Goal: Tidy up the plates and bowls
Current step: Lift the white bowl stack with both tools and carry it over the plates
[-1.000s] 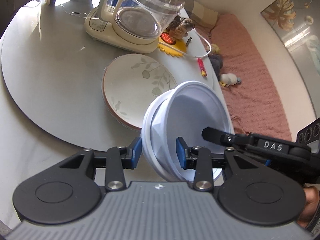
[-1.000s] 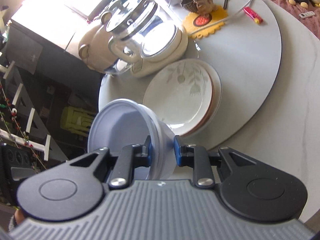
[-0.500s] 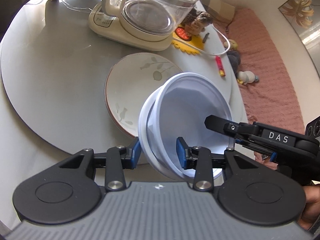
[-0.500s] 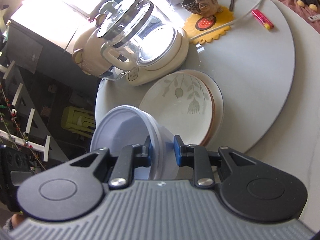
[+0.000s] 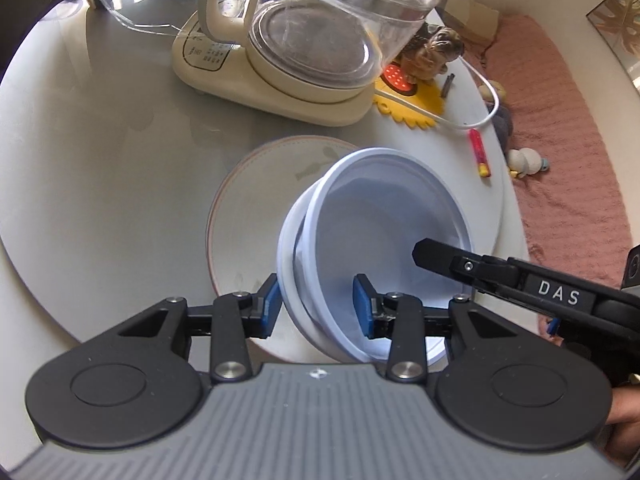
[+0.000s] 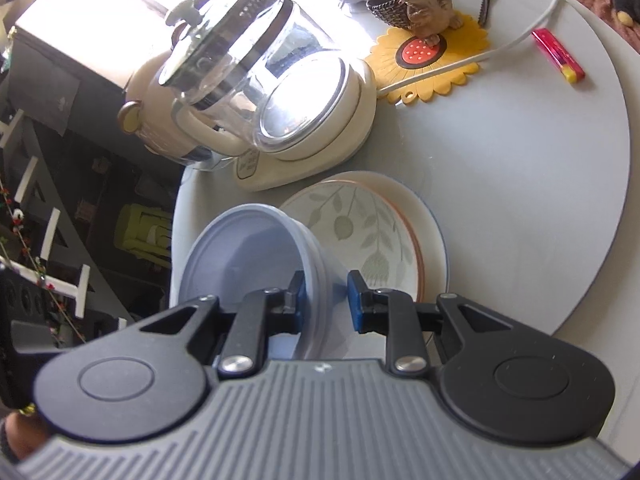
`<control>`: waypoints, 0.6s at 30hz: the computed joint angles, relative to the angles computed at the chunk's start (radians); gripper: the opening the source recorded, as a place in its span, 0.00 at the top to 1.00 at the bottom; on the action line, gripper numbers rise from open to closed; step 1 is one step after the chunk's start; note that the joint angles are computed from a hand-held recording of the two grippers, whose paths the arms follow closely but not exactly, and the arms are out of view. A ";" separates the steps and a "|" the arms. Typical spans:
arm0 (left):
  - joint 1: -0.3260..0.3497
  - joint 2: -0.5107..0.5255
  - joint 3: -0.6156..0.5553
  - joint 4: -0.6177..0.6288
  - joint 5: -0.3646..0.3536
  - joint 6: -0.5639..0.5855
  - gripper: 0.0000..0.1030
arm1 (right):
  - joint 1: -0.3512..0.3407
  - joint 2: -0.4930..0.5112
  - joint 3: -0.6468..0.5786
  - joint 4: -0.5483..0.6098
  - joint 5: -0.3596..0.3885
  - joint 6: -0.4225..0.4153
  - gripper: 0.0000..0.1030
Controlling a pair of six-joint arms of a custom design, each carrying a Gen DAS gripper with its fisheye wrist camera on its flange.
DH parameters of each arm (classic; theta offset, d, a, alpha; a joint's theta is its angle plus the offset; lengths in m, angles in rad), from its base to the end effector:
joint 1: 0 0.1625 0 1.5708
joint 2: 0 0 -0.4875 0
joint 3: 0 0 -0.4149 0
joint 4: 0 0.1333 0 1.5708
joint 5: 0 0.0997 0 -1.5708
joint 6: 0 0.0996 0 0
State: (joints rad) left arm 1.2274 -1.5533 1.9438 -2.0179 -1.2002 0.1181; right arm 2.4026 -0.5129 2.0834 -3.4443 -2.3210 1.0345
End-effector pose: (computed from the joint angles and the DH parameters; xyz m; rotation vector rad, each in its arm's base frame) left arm -0.0078 -0.5250 0.4049 0.6207 2.7063 -0.1366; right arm 0.4445 -0.3166 -0.0530 -0.4370 -2.6842 1.1056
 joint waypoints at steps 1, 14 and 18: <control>0.000 0.008 0.001 -0.006 0.008 0.002 0.59 | -0.010 0.001 0.002 -0.006 0.007 -0.015 0.76; 0.020 0.070 0.015 -0.096 0.032 0.006 0.59 | -0.053 0.023 -0.001 -0.007 0.012 -0.083 0.76; 0.019 0.077 0.018 -0.101 0.032 0.035 0.59 | -0.061 0.018 0.007 0.006 0.018 -0.076 0.76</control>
State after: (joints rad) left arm 1.2459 -1.4760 1.9620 -2.1190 -1.1679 0.1530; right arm 2.3417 -0.4951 2.0909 -3.4385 -2.3026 0.9586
